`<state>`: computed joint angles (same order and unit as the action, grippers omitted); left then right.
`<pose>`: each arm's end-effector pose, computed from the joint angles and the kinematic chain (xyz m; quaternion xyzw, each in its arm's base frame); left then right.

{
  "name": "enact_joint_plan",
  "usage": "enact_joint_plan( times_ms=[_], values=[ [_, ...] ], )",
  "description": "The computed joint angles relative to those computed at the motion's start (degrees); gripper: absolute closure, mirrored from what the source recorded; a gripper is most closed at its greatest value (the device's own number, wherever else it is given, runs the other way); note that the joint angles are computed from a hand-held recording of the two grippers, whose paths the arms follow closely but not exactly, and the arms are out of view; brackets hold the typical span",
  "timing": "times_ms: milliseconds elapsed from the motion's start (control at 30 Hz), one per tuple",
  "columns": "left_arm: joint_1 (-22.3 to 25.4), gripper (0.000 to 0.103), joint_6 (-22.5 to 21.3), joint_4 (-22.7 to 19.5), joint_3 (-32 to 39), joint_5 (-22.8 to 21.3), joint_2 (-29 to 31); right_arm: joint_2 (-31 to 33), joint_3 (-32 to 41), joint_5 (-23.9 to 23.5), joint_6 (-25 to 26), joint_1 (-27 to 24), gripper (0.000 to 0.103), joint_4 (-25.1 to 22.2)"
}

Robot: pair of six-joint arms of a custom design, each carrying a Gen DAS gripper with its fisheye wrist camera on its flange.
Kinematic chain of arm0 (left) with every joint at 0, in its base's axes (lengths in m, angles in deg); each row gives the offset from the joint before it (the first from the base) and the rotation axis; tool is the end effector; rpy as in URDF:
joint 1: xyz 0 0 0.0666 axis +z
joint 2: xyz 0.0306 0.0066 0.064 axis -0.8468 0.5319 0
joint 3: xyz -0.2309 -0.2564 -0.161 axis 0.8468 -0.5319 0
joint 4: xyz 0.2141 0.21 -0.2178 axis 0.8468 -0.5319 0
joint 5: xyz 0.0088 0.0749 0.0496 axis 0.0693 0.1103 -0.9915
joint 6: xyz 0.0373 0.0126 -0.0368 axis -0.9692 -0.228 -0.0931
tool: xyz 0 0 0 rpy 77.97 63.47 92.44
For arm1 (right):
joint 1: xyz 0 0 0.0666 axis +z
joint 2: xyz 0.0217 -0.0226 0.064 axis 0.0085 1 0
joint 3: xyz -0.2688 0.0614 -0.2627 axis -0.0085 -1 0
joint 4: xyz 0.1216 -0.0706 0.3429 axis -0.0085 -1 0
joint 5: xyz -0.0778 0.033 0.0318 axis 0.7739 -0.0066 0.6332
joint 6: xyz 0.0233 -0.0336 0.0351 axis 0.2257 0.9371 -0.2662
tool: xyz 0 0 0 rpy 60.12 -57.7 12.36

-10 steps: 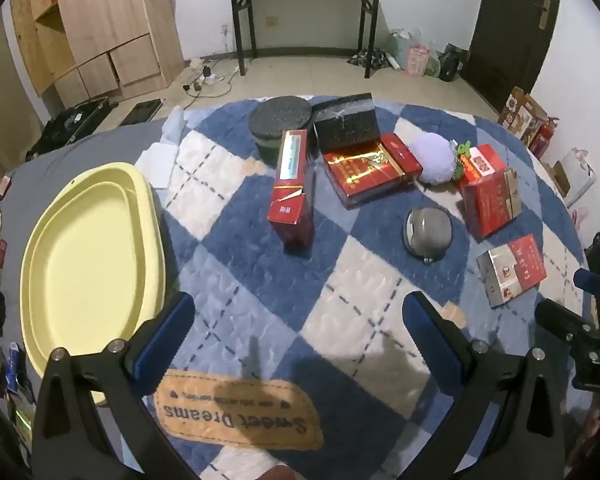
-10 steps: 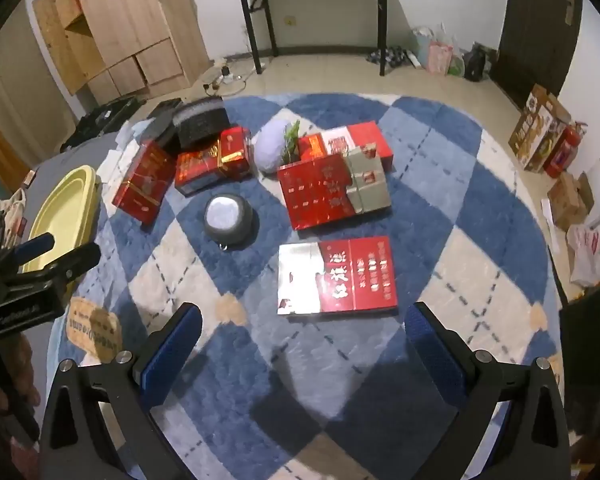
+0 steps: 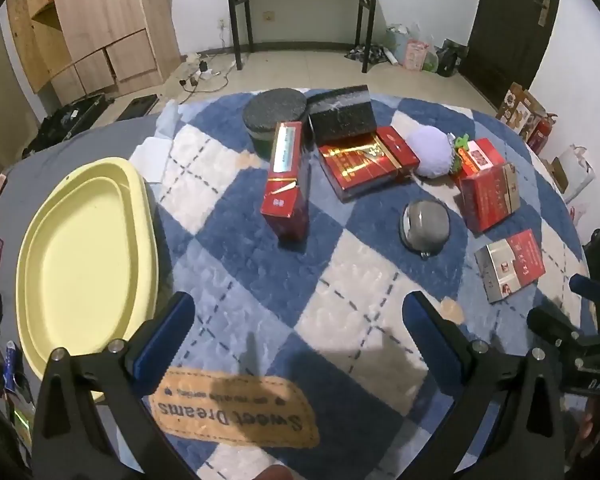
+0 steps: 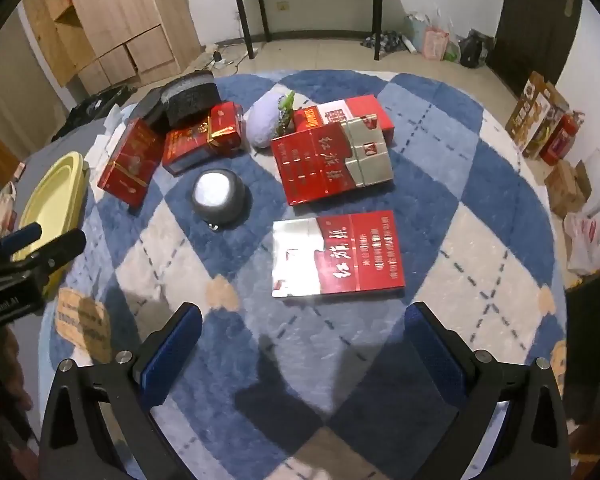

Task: Organize rigid objects
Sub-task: 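Move the left gripper to the red pack while the right approaches the silver-red pack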

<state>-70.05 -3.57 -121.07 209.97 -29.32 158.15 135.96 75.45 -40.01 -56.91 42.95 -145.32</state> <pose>0.6627 -0.1530 0.4057 0.3317 0.9030 -0.1008 0.2539 0.3190 0.2672 0.4670 0.3146 0.9070 -0.0310 0.2782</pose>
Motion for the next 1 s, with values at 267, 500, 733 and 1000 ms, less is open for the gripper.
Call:
enact_joint_plan(
  times_ms=[267,500,733,1000],
  values=[
    [0.46,0.0,-0.26,-0.71,0.02,2.8,-0.28,-0.98,-0.84,0.68,-2.3,0.71,0.0,-1.85],
    [0.64,0.0,1.09,-3.06,3.41,2.93,1.53,-0.6,0.61,1.07,-0.65,0.66,0.0,-2.55],
    [0.47,0.0,0.48,-2.64,3.29,2.1,1.5,-0.54,0.49,0.04,-0.44,0.48,0.0,-2.59],
    [0.66,0.0,1.17,-3.48,4.53,1.79,2.41,-0.65,-0.57,-1.37,0.08,-0.18,0.0,-1.49]
  ],
)
